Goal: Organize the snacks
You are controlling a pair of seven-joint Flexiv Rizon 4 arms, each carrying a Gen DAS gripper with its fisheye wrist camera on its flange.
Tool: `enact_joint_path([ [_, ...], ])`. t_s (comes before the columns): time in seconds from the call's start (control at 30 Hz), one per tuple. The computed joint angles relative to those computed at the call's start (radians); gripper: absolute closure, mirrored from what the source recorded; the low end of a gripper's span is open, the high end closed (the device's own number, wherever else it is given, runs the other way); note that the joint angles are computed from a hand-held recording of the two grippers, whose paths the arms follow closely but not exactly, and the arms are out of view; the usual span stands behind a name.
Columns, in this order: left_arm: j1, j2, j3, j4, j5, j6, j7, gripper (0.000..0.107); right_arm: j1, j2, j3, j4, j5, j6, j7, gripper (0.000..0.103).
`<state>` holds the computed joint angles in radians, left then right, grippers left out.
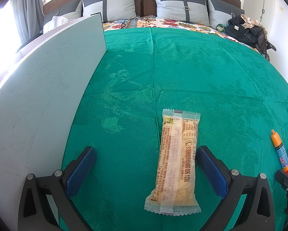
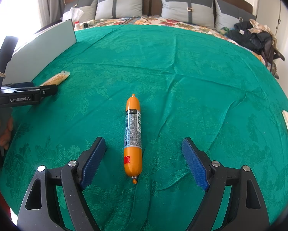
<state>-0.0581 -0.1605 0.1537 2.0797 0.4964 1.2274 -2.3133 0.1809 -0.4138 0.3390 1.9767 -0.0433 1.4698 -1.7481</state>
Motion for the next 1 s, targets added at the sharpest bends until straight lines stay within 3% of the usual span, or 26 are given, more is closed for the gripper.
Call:
enact_joint_path([
  [0.07, 0.019, 0.006, -0.023, 0.008, -0.080, -0.031, 0.076, 0.004, -0.027, -0.003, 0.032, -0.016, 0.014, -0.033, -0.024, 0.018],
  [0.1, 0.036, 0.012, -0.043, 0.012, -0.160, -0.069, 0.150, 0.004, -0.052, -0.004, 0.058, -0.045, 0.020, -0.103, -0.054, 0.018],
  [0.17, 0.052, 0.016, -0.069, 0.007, -0.270, -0.134, 0.259, 0.004, -0.099, -0.008, 0.106, -0.152, 0.070, -0.333, -0.128, 0.019],
  [0.23, 0.061, 0.014, -0.088, 0.011, -0.357, -0.141, 0.357, 0.004, -0.119, -0.018, 0.114, -0.267, 0.143, -0.536, -0.133, 0.022],
  [0.33, 0.038, -0.002, -0.087, -0.026, -0.348, -0.184, 0.396, 0.012, -0.080, -0.026, 0.072, -0.354, 0.156, -0.677, -0.104, 0.027],
  [0.43, 0.027, 0.011, -0.090, -0.017, -0.363, -0.163, 0.442, 0.049, -0.003, -0.026, 0.019, -0.364, 0.104, -0.710, -0.099, 0.050],
  [0.47, 0.024, 0.018, -0.087, -0.018, -0.362, -0.171, 0.442, 0.077, 0.017, -0.029, 0.006, -0.366, 0.100, -0.722, -0.100, 0.054],
  [0.5, 0.029, 0.028, -0.090, -0.008, -0.400, -0.179, 0.465, 0.085, 0.037, -0.032, -0.007, -0.366, 0.096, -0.730, -0.100, 0.061],
  [0.53, 0.042, 0.044, -0.100, 0.026, -0.481, -0.160, 0.511, 0.086, 0.064, -0.027, -0.030, -0.344, 0.073, -0.701, -0.091, 0.067],
  [0.57, 0.050, 0.065, -0.106, 0.066, -0.561, -0.130, 0.553, 0.086, 0.096, -0.019, -0.061, -0.313, 0.036, -0.652, -0.079, 0.087],
  [0.7, 0.035, 0.172, -0.106, 0.199, -0.758, -0.039, 0.615, 0.086, 0.082, 0.015, -0.060, -0.300, 0.134, -0.663, -0.087, 0.086],
  [0.83, -0.048, 0.308, -0.099, 0.325, -1.013, 0.023, 0.691, 0.086, 0.043, 0.068, -0.040, -0.302, 0.290, -0.709, -0.118, 0.086],
  [0.93, -0.089, 0.439, -0.078, 0.392, -1.071, 0.044, 0.668, 0.086, 0.045, 0.111, -0.030, -0.315, 0.378, -0.736, -0.141, 0.086],
  [1.0, -0.061, 0.530, -0.065, 0.416, -1.019, 0.034, 0.619, 0.086, 0.057, 0.137, -0.014, -0.337, 0.444, -0.758, -0.171, 0.086],
])
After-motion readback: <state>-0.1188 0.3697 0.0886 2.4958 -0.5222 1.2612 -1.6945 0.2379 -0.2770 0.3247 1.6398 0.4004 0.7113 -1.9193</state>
